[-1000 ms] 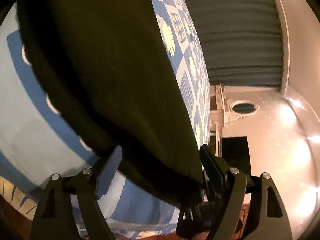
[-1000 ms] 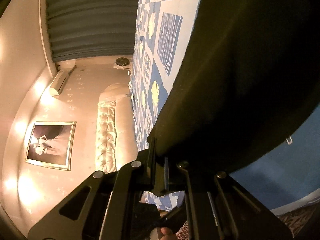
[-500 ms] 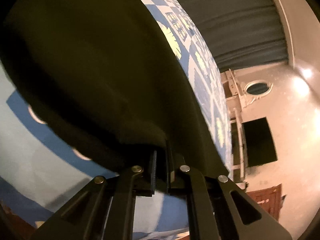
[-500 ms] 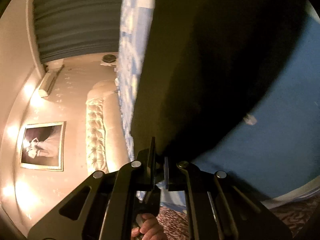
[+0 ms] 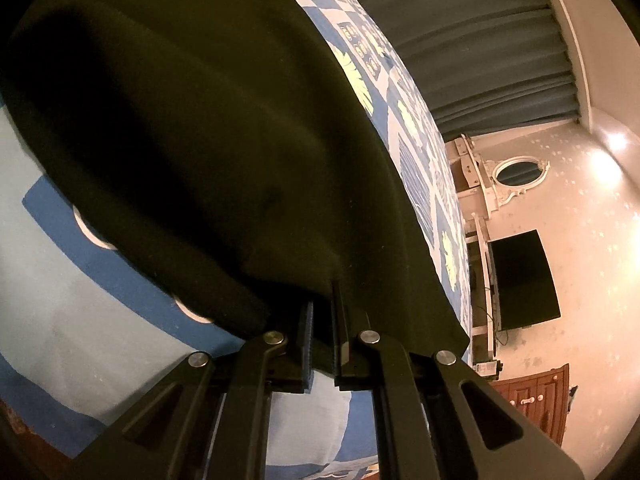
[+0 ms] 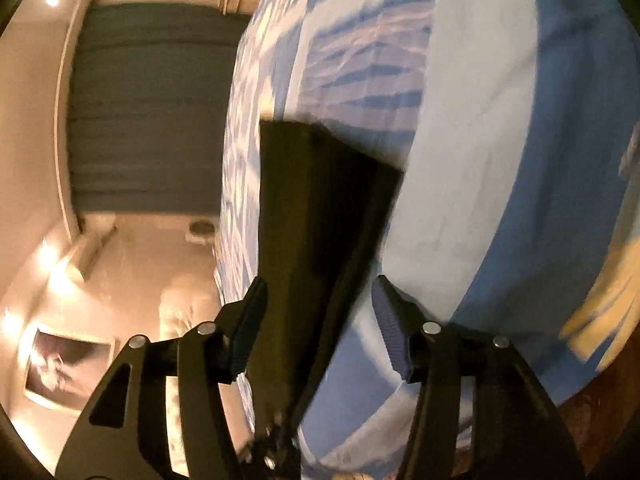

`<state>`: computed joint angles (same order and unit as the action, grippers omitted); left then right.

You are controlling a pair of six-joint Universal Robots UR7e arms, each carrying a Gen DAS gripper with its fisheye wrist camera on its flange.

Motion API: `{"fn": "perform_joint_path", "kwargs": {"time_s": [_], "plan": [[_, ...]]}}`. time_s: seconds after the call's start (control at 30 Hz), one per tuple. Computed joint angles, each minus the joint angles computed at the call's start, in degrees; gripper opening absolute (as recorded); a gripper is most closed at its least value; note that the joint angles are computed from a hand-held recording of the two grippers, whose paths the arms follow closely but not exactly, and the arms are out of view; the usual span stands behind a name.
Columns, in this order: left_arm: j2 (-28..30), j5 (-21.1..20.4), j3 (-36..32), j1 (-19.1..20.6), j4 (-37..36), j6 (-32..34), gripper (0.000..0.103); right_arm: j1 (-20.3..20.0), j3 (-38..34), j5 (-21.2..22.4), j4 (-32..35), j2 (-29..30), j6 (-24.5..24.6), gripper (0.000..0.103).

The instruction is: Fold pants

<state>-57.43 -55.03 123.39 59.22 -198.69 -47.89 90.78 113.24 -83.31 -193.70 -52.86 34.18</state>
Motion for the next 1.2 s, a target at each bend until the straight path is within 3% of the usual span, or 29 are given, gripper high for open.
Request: {"fn": "perform_joint_path", "kwargs": {"time_s": [0.2, 0.23, 0.27, 0.3, 0.33, 0.47, 0.57, 0.63, 0.7, 0.87, 0.97, 1.03, 1.1, 1.2], "plan": [[-0.2, -0.7, 0.3, 0.2, -0.5, 0.2, 0.007, -1.0, -2.9, 0.2, -1.4, 2.2, 0.1, 0.057], [-0.2, -0.9, 0.4, 0.3, -0.7, 0.5, 0.007, -0.6, -3.6, -0.6, -0.2, 2.2, -0.9, 0.053], [-0.2, -1.2, 0.4, 0.4, -0.9, 0.7, 0.007, -0.1, -4.0, -1.8, 0.7, 2.2, -2.4, 0.031], [-0.2, -1.5, 0.4, 0.6, -1.0, 1.0, 0.007, -0.2, -4.2, -1.6, 1.6, 1.9, -3.8, 0.018], [-0.3, -1.7, 0.5, 0.6, -1.0, 1.4, 0.007, -0.5, -4.5, -0.5, 3.3, 1.6, -4.9, 0.013], [-0.4, -2.9, 0.5, 0.9, -1.2, 2.7, 0.009, -1.1, -5.2, 1.3, 5.9, 0.8, -6.0, 0.01], [-1.3, -5.7, 1.0, 1.1, -1.5, 2.1, 0.024, -0.8, -5.7, 2.1, 6.7, -0.7, -7.4, 0.009], [-2.1, -7.8, 1.7, 0.8, -1.7, 2.2, 0.046, -1.1, -6.5, 1.9, 8.2, -1.1, -8.3, 0.009], [-3.6, -9.4, 2.4, 0.3, -0.3, 3.1, 0.057, -2.2, -6.3, 0.1, 9.4, -1.0, -8.0, 0.009], [-10.6, -11.2, 6.1, 0.3, 8.1, -0.6, 0.062, -3.5, -4.4, 0.8, 8.2, -1.0, -6.7, 0.009], [-16.2, -8.0, 9.9, 0.2, 8.6, -2.8, 0.062, -3.6, -5.0, 0.5, 8.8, -1.9, -7.9, 0.009], [-20.3, -2.5, 12.0, -0.9, 11.0, -3.4, 0.062, -3.8, -5.3, -1.6, 8.9, -1.6, -7.9, 0.009], [-24.2, 0.2, 13.5, -0.6, 13.1, -3.0, 0.062, -4.2, -4.6, -1.1, 8.6, -1.8, -8.5, 0.009], [-31.6, 5.8, 14.5, 0.4, 21.1, -5.3, 0.062, -3.7, -4.9, -1.2, 9.4, -1.9, -9.8, 0.009]]}}
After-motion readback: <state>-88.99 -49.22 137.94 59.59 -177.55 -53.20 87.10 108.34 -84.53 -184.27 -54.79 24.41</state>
